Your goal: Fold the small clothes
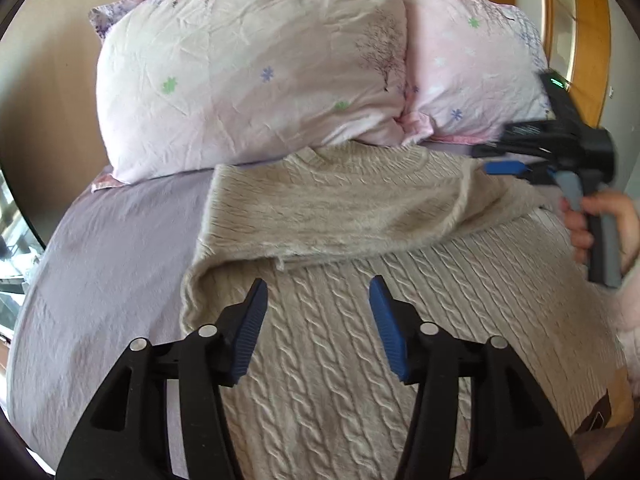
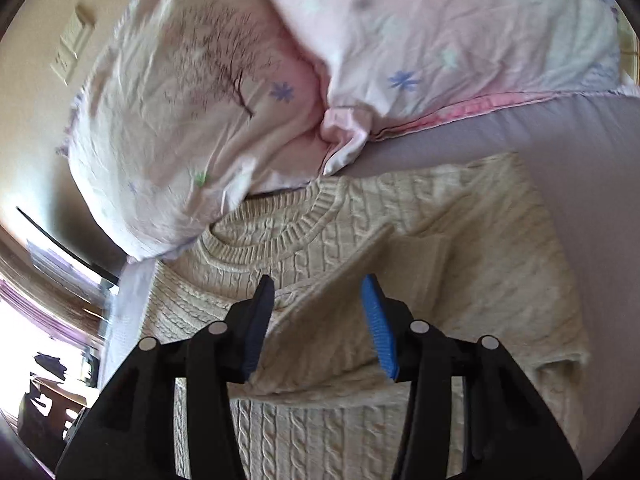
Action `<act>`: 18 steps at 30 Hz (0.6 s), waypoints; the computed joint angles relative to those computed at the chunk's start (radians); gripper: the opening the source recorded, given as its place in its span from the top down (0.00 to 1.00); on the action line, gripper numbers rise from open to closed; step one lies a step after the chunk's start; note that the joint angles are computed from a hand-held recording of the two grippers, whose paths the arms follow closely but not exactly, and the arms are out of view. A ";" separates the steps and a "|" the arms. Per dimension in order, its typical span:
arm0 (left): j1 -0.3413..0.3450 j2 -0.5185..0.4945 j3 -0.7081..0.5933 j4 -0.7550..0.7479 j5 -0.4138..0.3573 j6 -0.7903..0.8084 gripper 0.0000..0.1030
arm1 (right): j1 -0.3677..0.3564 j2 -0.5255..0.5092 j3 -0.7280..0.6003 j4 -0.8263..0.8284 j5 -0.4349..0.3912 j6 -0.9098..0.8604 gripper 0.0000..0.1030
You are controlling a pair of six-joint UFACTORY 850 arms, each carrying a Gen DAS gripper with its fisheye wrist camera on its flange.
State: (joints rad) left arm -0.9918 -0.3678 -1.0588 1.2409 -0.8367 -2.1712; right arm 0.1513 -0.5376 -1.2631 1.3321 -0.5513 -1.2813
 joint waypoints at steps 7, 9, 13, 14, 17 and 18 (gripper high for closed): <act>-0.019 0.003 0.010 0.040 0.001 -0.037 0.39 | -0.044 0.053 0.083 0.360 -0.072 -0.347 0.95; -0.030 0.015 0.032 0.042 -0.022 -0.067 0.38 | -0.104 0.141 0.200 0.551 -0.167 -0.543 0.95; -0.040 0.045 0.090 0.052 0.001 -0.169 0.38 | -0.154 0.133 0.269 0.512 -0.088 -0.542 0.93; -0.043 0.052 0.104 0.052 0.009 -0.192 0.38 | -0.169 0.130 0.280 0.472 -0.068 -0.509 0.87; -0.067 0.083 0.155 0.056 0.024 -0.267 0.38 | -0.244 0.138 0.335 0.459 -0.141 -0.533 0.52; -0.080 0.096 0.175 0.052 0.023 -0.286 0.35 | -0.276 0.152 0.367 0.477 -0.176 -0.572 0.39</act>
